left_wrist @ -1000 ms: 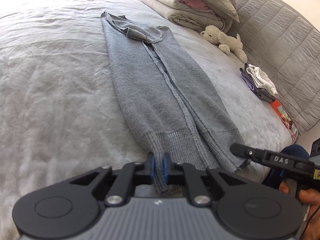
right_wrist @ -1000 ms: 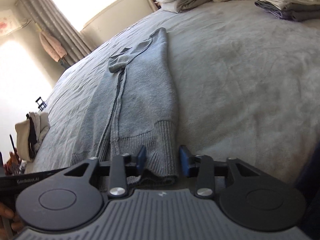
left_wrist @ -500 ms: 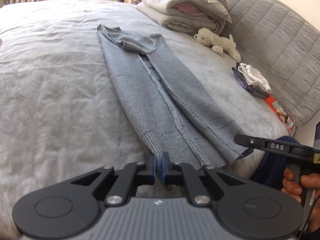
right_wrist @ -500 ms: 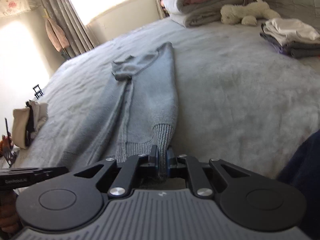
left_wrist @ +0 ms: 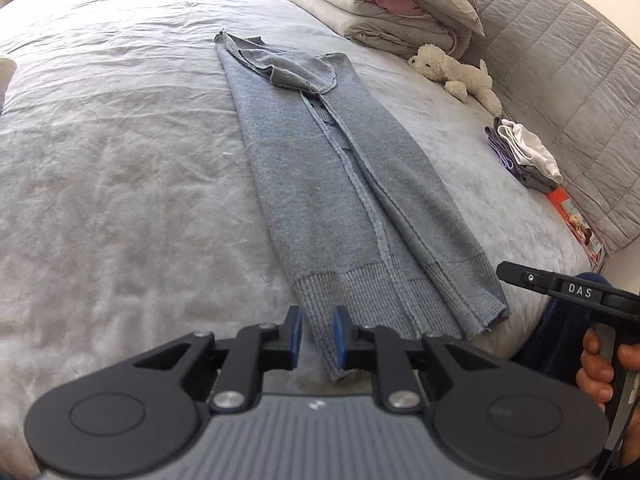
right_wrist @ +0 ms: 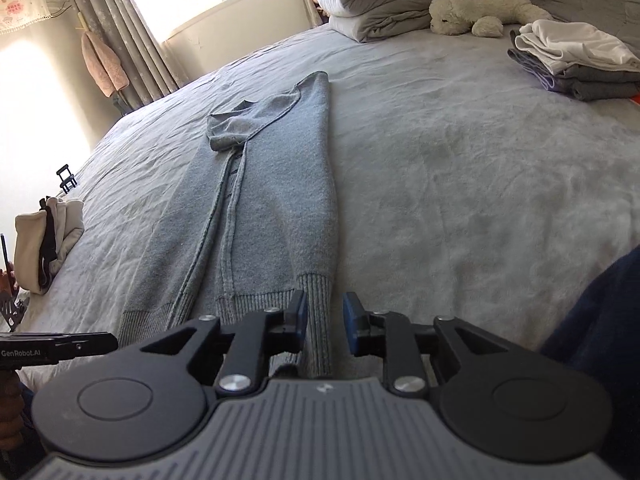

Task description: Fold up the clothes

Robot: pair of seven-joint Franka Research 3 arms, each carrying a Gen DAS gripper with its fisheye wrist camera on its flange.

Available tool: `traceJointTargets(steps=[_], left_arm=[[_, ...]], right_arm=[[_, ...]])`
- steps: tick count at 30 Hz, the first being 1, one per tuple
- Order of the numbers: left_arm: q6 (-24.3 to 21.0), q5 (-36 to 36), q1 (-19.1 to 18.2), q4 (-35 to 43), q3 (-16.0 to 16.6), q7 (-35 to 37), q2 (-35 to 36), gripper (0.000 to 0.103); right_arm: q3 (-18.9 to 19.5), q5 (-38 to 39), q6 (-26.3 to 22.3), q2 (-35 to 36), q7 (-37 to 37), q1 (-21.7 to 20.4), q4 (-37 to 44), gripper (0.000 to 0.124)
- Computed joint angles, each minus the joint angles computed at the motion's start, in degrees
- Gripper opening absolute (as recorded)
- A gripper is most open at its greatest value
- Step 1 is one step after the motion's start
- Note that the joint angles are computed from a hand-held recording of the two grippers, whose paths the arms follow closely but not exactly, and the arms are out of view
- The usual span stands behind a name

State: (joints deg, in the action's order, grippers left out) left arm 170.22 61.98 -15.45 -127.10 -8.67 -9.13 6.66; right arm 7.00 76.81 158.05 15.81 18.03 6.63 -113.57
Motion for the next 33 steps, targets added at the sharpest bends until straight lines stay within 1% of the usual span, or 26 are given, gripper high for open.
traceJointTargets(steps=[2, 4, 6, 8, 10, 12, 13, 14, 15, 16, 17, 19, 20, 22, 23, 26, 30, 31, 33], left_arm=[[-0.5, -1.09, 0.57, 0.5, 0.2, 1.26, -0.35, 0.022], [-1.46, -2.49, 1.26, 1.59, 0.38, 3.21, -0.35, 0.026], [-2.52, -3.61, 2.09, 3.85, 0.72, 6.14, 0.64, 0.036], [-2.98, -8.81, 3.39, 6.25, 0.58, 12.02, 2.64, 0.037], [-3.41, -13.32, 4.24, 9.25, 0.92, 16.68, 5.8, 0.037], [-4.06, -16.16, 4.17, 12.07, 1.78, 20.12, 8.9, 0.037], [-4.42, -16.95, 3.87, 13.37, 2.34, 21.39, 10.43, 0.037], [-4.8, -17.77, 3.6, 14.72, 2.84, 22.69, 11.96, 0.037], [-5.11, -18.23, 3.18, 15.99, 3.52, 23.59, 13.39, 0.037], [-4.65, -16.09, 1.41, 16.55, 5.62, 21.75, 14.06, 0.037], [-4.3, -13.8, -0.14, 17.07, 7.47, 19.81, 14.66, 0.036], [-4.36, -9.0, -2.46, 17.25, 10.06, 16.51, 14.48, 0.017], [-4.56, -6.61, -3.18, 17.36, 10.86, 14.93, 14.39, 0.001], [-5.53, -4.62, -3.0, 17.36, 10.55, 14.28, 13.94, 0.0], [-6.05, -3.72, -2.85, 17.36, 10.32, 14.04, 13.71, 0.0], [-7.74, -2.35, -2.24, 17.7, 9.02, 14.09, 13.01, 0.0], [-8.46, -0.83, -1.95, 19.66, 7.52, 14.27, 12.86, 0.0], [-7.03, -0.65, -1.69, 20.97, 7.11, 14.72, 13.62, 0.0], [-2.46, -1.89, -1.07, 24.04, 6.29, 16.62, 16.03, 0.001]], right_arm=[[0.04, -1.68, -1.78, 0.99, -0.61, -0.08, 2.16, 0.024], [0.04, -5.2, -4.19, 2.62, 0.24, -0.06, 5.32, 0.024], [0.43, -8.03, -7.31, 4.56, 0.95, -0.46, 9.05, 0.024], [1.12, -11.91, -10.29, 7.59, 0.14, -0.38, 14.25, 0.026], [1.33, -18.02, -11.53, 10.66, 0.64, 0.73, 19.24, 0.031], [2.18, -22.14, -10.4, 14.05, 0.16, 1.63, 24.33, 0.037], [2.64, -23.87, -9.5, 16.13, 0.26, 2.07, 27.36, 0.047], [2.96, -25.31, -8.47, 18.6, 1.41, 2.48, 30.78, 0.05], [3.11, -26.65, -8.16, 20.91, 3.37, 2.72, 33.94, 0.05], [3.26, -27.68, -8.06, 23.06, 5.73, 2.82, 36.7, 0.05], [3.81, -27.84, -7.71, 24.32, 7.34, 2.37, 37.71, 0.05], [4.83, -28.34, -7.09, 26.95, 10.73, 1.59, 39.98, 0.05], [5.31, -28.66, -6.82, 28.31, 12.49, 1.25, 41.19, 0.044], [5.41, -30.62, -7.98, 29.63, 15.87, 0.79, 42.48, 0.031], [5.63, -31.74, -8.4, 29.67, 16.15, 0.56, 42.89, 0.028], [6.71, -33.15, -5.73, 28.95, 14.93, -0.01, 41.61, 0.028], [7.35, -33.73, -6.89, 29.87, 17.2, -0.85, 43.46, 0.028], [7.43, -33.87, -6.95, 30.1, 17.55, -0.94, 43.84, 0.028], [7.75, -33.78, -6.86, 30.11, 17.93, -1.29, 43.93, 0.028]])
